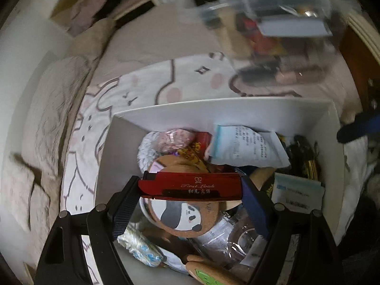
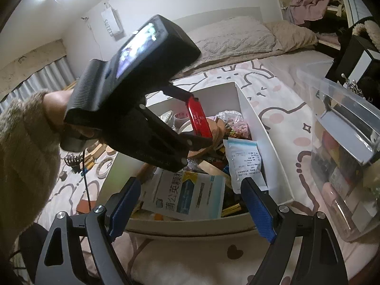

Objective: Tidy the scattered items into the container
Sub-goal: 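Open the right tool over the box while the left tool lowers the lighter inside, then withdraw both open tools from the box back toward the bed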

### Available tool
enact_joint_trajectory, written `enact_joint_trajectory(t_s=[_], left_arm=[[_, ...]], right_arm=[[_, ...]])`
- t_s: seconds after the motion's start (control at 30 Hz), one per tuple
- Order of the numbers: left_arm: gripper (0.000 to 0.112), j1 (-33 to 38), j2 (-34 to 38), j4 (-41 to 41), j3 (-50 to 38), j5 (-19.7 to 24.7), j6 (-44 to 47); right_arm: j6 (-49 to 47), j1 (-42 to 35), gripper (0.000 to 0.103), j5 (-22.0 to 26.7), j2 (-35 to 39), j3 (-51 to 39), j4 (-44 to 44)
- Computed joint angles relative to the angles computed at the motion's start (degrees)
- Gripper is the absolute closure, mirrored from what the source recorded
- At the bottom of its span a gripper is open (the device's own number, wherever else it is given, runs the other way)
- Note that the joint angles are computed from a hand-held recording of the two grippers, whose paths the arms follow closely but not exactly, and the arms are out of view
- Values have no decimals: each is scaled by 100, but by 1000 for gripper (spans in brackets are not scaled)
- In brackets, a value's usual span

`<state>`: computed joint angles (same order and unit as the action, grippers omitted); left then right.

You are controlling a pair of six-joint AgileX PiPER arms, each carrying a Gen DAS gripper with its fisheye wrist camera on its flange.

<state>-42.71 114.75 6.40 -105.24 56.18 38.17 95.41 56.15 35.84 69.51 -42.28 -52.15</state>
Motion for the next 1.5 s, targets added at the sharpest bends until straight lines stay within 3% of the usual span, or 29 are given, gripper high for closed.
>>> enact_joint_trajectory(t_s=[0.1,0.13,0.17,0.23,0.33,0.73,1.0,1.33,1.43,1.5], left_arm=[[28,-107,103,84,-95,21,298],[24,-139,93,126,-50,-39,396],[9,-188,68,260,38,-169,429],[9,-208,34,374,139,-337,413],[9,-144,174,370,-101,-93,241],[9,21,-290,-160,258,-13,83],[9,192,-1266,-702,1065,-385,-44],[9,783,-2440,-1469,1880,-791,58],[9,1016,-2779,-1767,2102,-842,197],[9,1195,-3040,-1926,2273,-871,279]], right_arm=[[120,19,17,-24,-81,75,-64],[147,20,17,-36,-103,96,-81],[171,20,17,-45,-115,112,-98],[213,21,17,-66,-147,145,-126],[314,33,17,-82,-224,208,-189],[455,156,17,2,-307,220,-270],[400,639,17,643,-286,-168,-171],[333,1627,16,1993,-125,-1111,-286],[458,1816,0,2253,-27,-1318,-411],[526,1925,0,2361,20,-1437,-510]])
